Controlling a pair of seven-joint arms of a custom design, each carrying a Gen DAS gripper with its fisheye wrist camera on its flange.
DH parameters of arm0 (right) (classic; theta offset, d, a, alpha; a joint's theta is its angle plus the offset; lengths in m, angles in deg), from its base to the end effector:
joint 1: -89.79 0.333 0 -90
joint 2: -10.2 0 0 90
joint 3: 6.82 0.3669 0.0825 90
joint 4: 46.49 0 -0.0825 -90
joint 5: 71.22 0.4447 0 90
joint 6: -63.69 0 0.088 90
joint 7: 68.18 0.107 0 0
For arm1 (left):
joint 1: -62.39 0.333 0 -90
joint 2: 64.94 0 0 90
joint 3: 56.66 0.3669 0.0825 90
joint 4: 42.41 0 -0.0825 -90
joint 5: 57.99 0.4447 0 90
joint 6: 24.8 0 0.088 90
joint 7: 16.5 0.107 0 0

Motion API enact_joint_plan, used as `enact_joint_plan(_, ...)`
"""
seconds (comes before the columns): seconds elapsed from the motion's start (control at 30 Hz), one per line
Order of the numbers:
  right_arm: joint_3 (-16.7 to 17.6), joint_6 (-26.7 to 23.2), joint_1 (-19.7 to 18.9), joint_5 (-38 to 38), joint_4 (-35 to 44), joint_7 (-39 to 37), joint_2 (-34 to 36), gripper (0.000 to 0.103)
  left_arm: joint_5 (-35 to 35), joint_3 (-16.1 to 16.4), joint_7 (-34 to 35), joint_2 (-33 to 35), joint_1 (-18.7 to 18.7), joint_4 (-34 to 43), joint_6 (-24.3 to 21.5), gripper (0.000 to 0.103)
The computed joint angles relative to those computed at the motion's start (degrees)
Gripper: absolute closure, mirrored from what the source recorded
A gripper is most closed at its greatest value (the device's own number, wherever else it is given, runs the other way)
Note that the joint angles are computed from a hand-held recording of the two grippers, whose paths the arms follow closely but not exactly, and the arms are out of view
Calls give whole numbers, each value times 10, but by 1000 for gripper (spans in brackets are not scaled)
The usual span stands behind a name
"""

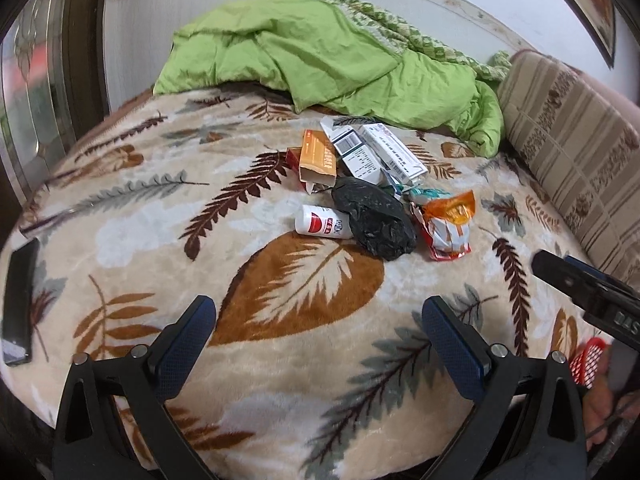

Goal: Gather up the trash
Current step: 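Grasp the orange snack bag with the right tool while the left tool grasps the black plastic bag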

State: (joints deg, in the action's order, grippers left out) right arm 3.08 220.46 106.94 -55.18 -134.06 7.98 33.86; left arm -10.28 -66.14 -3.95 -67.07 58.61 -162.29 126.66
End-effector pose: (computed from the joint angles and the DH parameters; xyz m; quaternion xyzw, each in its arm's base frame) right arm 0.7319 0.3326 0.5415 -0.7768 0.4828 -0.1366 0.3806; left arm 0.6080 -0.1643 0.5205 -0.7888 0.4729 -0.2659 0.2889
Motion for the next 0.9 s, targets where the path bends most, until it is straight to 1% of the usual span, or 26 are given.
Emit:
enact_joint_plan(0.07,3,-31,3,0,52,-1,33,13,-25,5,20,4,3,3,8,11)
enact_joint_plan(0.2,-15,-99,27,-26,187,44,119,14,-72,12,48,11,8,5,26,13)
enact_joint_plan(0.23,-27,-113,39,-42,222,65,142,17,-79,14,55,13,9,6,28,13)
enact_joint_plan(0.37,-45,-171,55,-76,351,102,229,26,-96,18,74,21,11,13,36,13)
enact_joint_plan(0.4,-46,-179,57,-82,375,103,247,31,-101,18,81,26,11,19,39,13)
enact_joint_plan(0.43,-45,-194,56,-84,398,102,262,41,-105,20,87,31,11,25,40,13)
enact_joint_plan(0.47,-40,-218,53,-79,429,103,280,49,-110,21,95,36,11,33,41,13)
enact_joint_plan(0.5,-26,-230,44,-65,443,98,290,58,-118,22,107,44,10,44,41,13)
enact_joint_plan(0.53,-19,-229,39,-53,437,92,287,59,-125,24,118,52,9,55,42,13)
enact_joint_plan(0.6,-19,-211,37,-48,413,77,273,68,-134,28,135,72,4,83,40,13)
enact_joint_plan(0.73,-16,-116,23,-25,293,74,202,68,-169,36,174,118,-6,143,28,13)
enact_joint_plan(0.77,-21,-93,24,-27,270,81,188,68,-177,38,186,133,-10,162,18,13)
enact_joint_plan(0.83,-42,-42,32,-42,230,114,164,68,-195,42,207,160,-18,197,1,13)
enact_joint_plan(0.9,-54,-12,35,-56,211,144,152,68,-213,44,235,193,-25,241,-27,13)
